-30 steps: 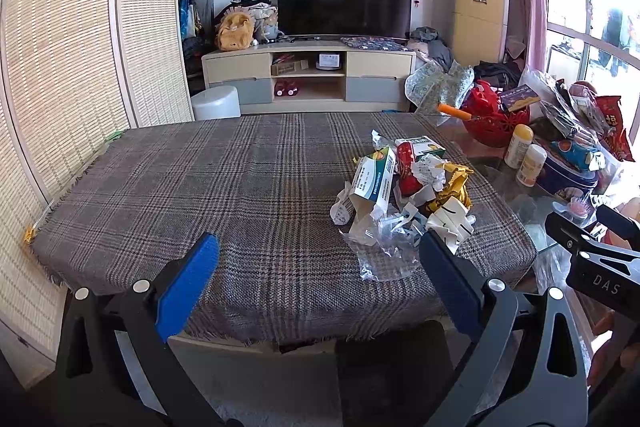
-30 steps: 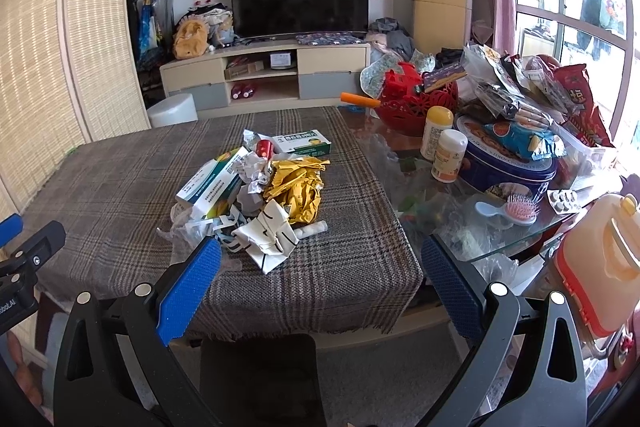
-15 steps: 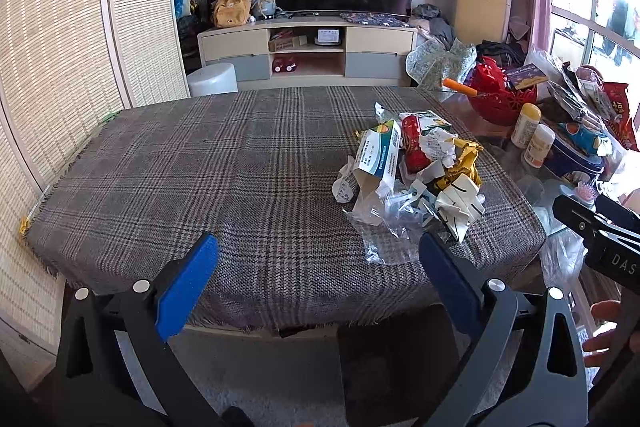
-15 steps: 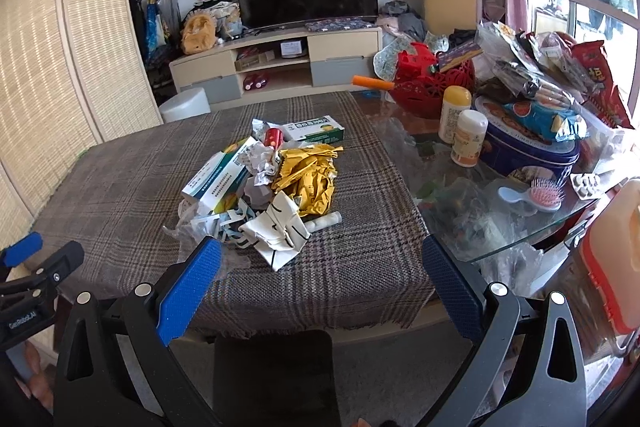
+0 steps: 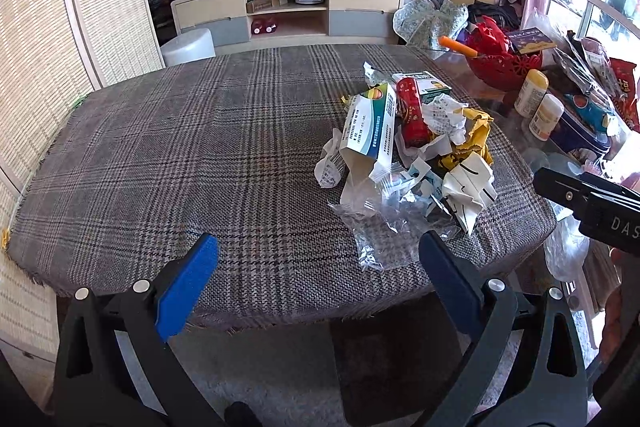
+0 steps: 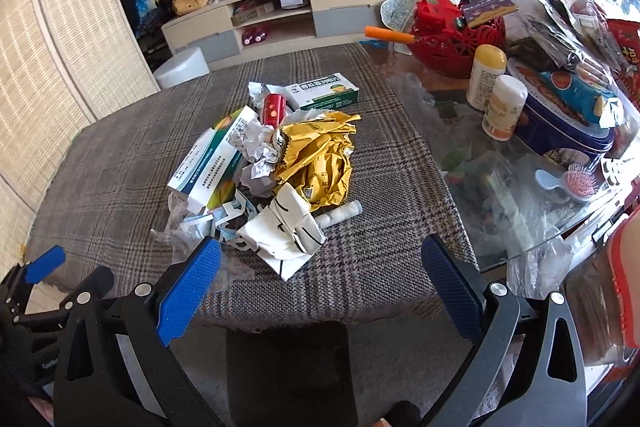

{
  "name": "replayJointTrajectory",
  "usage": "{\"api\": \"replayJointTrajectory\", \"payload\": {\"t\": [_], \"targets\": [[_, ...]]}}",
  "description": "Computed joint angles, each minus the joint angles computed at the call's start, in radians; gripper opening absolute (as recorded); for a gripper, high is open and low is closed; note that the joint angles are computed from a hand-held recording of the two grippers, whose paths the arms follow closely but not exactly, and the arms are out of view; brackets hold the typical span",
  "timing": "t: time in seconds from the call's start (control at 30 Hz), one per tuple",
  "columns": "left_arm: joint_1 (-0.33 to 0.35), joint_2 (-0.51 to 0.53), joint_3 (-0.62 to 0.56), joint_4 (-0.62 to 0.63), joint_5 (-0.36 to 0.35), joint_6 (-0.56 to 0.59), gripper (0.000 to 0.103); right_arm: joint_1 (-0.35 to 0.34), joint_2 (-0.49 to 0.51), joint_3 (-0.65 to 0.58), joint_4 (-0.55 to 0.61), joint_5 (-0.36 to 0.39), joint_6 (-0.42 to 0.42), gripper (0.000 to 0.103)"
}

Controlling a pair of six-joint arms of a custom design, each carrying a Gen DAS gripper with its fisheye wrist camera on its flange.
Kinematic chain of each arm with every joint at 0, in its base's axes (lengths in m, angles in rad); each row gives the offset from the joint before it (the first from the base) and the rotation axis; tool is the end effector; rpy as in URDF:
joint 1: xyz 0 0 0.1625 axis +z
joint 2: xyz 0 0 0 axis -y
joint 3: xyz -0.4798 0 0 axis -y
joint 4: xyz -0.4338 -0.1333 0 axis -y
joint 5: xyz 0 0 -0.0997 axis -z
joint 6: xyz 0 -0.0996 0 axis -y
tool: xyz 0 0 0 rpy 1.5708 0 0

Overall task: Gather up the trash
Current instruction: 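Grasp the clear plastic bag with the left gripper while the right gripper grasps white paper, then carry the plastic bag and white paper down into the bin with both grippers and release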

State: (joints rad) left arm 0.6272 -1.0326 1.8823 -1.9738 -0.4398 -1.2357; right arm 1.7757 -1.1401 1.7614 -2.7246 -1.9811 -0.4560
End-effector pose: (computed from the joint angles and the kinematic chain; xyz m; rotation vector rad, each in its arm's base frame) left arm -0.3579 -0.5353 0.1673 -0.0061 2.0970 -0.9495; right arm 0.2311 -0.6519 0.3179 0.7047 -2.5095 0.6363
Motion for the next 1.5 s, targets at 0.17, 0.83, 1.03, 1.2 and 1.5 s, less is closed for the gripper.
{"api": "replayJointTrajectory", "payload": {"t": [0.17, 0.83, 1.03, 1.2, 1.5], "targets": [[0.03, 0.024, -0.01, -0.093, -0.039, 0.086, 0.095, -0.018, 0.045, -0.067, 0.105, 0.036, 0.081, 0.096], [0.099, 0.119, -0.058, -0.255, -0.098, 0.272, 0.093, -0.045, 0.128, -0.135, 0.241, 0.053, 0.005, 0.019], [0.135, 0.142, -0.076, -0.287, -0.144, 0.3, 0.09, -0.059, 0.113, -0.137, 0.259, 0.08, -0.019, 0.008], [0.16, 0.151, -0.069, -0.371, -0.21, 0.36, 0.063, -0.065, 0.105, -0.133, 0.257, 0.087, -0.026, 0.007], [0.149, 0.14, -0.06, -0.393, -0.245, 0.381, 0.009, -0.067, 0.065, -0.103, 0.218, 0.089, -0.033, 0.004]]}}
